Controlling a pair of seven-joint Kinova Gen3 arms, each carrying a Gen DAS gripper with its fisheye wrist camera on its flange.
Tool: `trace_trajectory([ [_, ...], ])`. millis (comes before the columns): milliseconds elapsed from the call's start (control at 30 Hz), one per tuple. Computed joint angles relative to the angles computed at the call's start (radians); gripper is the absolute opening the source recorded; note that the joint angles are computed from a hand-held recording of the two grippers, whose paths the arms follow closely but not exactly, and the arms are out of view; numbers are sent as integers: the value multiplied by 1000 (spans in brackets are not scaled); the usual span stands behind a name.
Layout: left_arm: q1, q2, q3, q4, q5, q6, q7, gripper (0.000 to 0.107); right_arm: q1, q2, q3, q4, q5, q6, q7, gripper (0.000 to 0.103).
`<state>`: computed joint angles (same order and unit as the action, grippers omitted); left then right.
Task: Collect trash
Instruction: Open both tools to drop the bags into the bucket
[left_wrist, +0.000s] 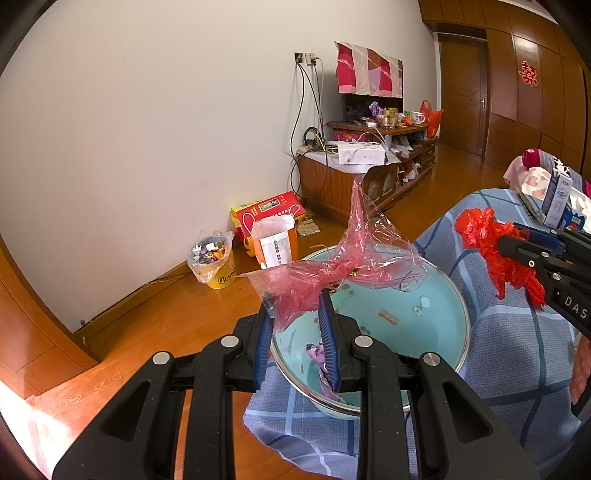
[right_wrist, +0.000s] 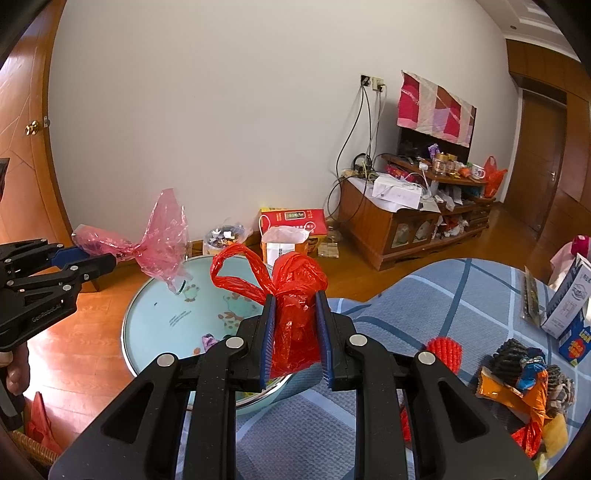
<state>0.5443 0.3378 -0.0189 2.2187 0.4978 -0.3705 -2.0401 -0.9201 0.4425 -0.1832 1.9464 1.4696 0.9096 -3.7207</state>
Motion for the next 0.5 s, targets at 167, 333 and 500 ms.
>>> trace_trajectory([
  [167, -7, 4, 8, 0, -10, 3, 7, 26, 22, -2, -5, -2, 8, -50, 18, 26],
  [333, -29, 18, 33, 0, -62, 18, 47, 36, 9, 13, -3, -10, 21, -50, 28, 60],
  [500, -27, 24, 39, 6, -107, 22, 85, 46, 8, 15, 2, -10, 13, -55, 28, 60],
])
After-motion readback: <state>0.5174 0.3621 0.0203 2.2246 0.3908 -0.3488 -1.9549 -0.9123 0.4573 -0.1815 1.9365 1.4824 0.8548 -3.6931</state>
